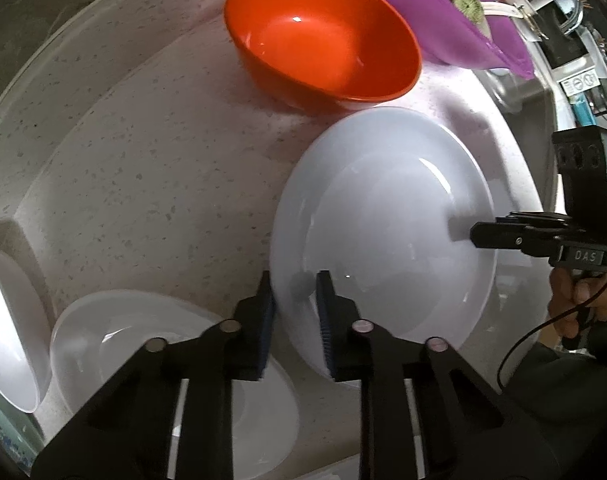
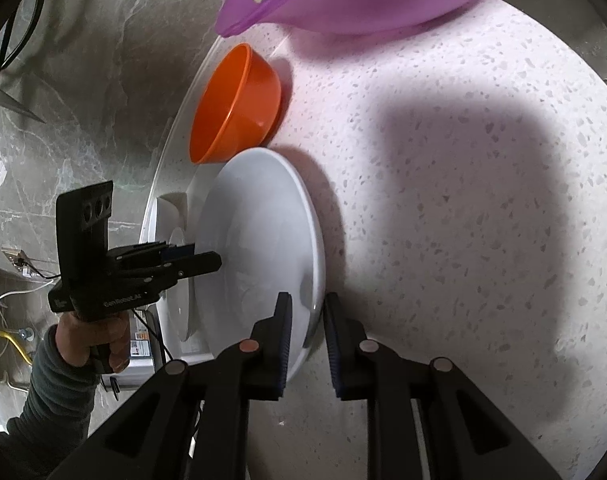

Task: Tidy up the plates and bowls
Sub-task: 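Lower the large white plate onto the smaller white plate with the right gripper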

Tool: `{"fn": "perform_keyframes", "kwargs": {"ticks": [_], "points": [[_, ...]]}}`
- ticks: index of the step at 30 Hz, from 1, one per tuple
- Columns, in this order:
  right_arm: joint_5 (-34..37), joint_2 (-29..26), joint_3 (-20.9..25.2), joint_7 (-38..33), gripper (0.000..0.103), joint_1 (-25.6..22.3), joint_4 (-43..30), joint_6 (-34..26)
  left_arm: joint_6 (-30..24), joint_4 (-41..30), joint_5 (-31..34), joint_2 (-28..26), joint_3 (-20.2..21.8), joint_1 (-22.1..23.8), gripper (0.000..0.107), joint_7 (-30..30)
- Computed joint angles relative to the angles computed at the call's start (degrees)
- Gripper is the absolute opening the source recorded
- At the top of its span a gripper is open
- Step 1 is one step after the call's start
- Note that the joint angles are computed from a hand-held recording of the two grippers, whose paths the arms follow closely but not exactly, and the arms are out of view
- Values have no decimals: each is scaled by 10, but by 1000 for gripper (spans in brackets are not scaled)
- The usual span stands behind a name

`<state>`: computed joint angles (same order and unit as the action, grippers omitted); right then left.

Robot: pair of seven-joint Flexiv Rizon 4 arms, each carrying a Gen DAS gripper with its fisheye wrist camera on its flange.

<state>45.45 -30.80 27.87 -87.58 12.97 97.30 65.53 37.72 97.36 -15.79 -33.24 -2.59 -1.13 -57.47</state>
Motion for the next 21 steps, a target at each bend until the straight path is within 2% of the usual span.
{"fn": "perform_keyframes", "kwargs": {"ticks": [2,6,14,21], "points": [[-22,4,-16,21,11,16,6,5,8,5,1,2,1,-2,14,-4],[-86,11,-40,57,10,48,19,22,20,11,10,7,5,-9,14,-17],[-102,7,-18,81,9,25,24,31,26,35,2,21,1,-8,14,-27],[-89,22,-7,73,8,6,30,18,22,57,-15,44,2,2,13,-24]]}}
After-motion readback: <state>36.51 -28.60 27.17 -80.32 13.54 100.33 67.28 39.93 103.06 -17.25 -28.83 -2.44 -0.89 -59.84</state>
